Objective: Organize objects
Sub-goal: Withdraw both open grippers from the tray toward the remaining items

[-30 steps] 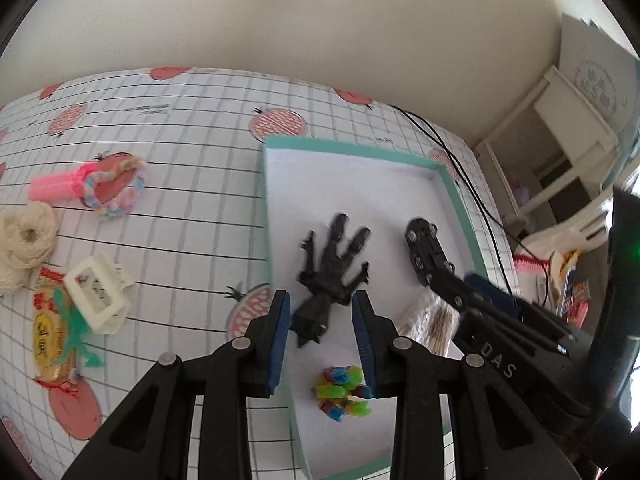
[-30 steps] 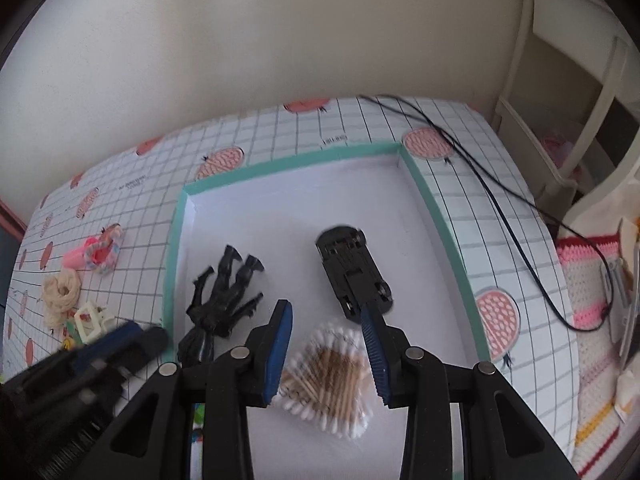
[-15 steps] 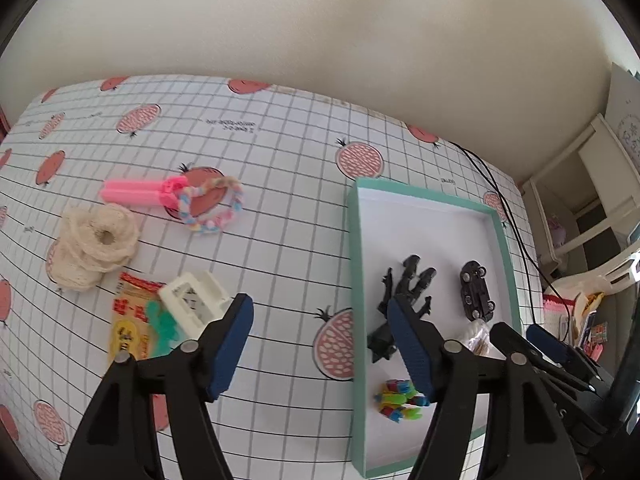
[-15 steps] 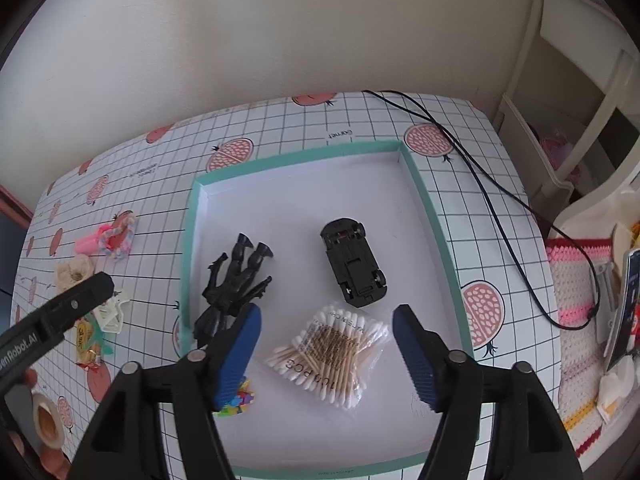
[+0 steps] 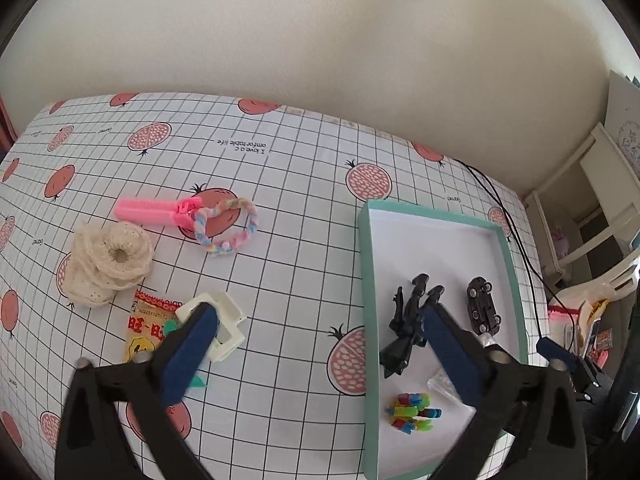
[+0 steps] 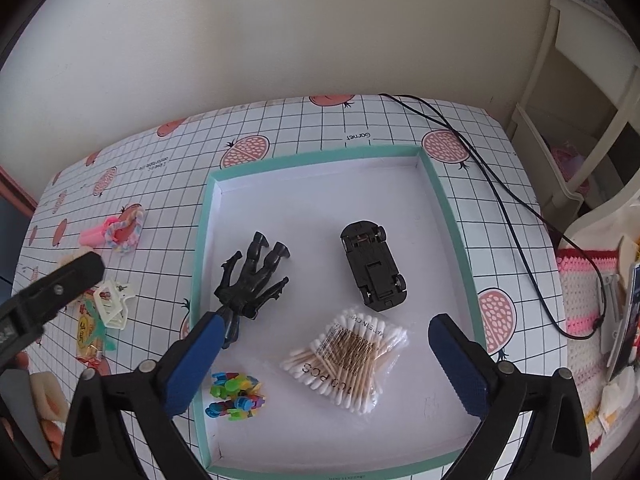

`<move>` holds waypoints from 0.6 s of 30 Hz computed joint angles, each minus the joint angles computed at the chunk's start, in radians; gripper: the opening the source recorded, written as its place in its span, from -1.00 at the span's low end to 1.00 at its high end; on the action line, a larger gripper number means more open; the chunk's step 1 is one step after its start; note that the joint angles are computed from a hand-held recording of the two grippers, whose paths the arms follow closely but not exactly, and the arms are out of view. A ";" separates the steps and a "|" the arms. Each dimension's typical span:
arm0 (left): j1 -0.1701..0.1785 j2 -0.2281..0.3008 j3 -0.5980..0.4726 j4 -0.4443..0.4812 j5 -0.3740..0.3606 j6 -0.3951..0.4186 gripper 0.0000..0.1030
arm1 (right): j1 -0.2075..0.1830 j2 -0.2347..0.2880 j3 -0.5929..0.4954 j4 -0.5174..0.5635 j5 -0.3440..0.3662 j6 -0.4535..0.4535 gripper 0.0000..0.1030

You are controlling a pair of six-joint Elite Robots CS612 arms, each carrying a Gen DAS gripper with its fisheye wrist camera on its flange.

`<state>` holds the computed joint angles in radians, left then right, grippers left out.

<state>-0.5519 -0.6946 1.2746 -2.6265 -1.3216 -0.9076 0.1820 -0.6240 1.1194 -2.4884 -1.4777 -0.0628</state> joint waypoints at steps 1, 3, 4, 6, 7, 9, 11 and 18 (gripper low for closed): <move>0.001 -0.001 0.002 -0.003 0.000 -0.005 1.00 | 0.000 0.000 0.001 -0.003 -0.001 0.001 1.00; 0.003 -0.002 0.006 -0.005 0.000 -0.012 1.00 | 0.000 0.000 0.001 -0.005 -0.005 0.004 1.00; 0.004 -0.004 0.009 -0.006 -0.001 -0.016 1.00 | 0.000 -0.001 0.001 -0.006 -0.007 0.005 1.00; 0.006 -0.006 0.013 -0.008 -0.002 -0.021 1.00 | 0.001 -0.002 0.001 -0.005 -0.006 0.003 1.00; 0.007 -0.009 0.018 -0.012 -0.005 -0.022 1.00 | 0.002 -0.002 0.001 -0.003 -0.005 0.001 1.00; 0.009 -0.013 0.023 -0.011 -0.009 -0.028 1.00 | 0.003 -0.004 0.001 0.000 0.001 -0.002 1.00; 0.011 -0.019 0.032 -0.010 -0.015 -0.036 1.00 | 0.003 -0.009 0.004 -0.002 0.023 0.000 1.00; 0.025 -0.076 0.112 -0.046 0.011 -0.069 1.00 | 0.012 -0.027 0.020 -0.063 0.084 0.023 1.00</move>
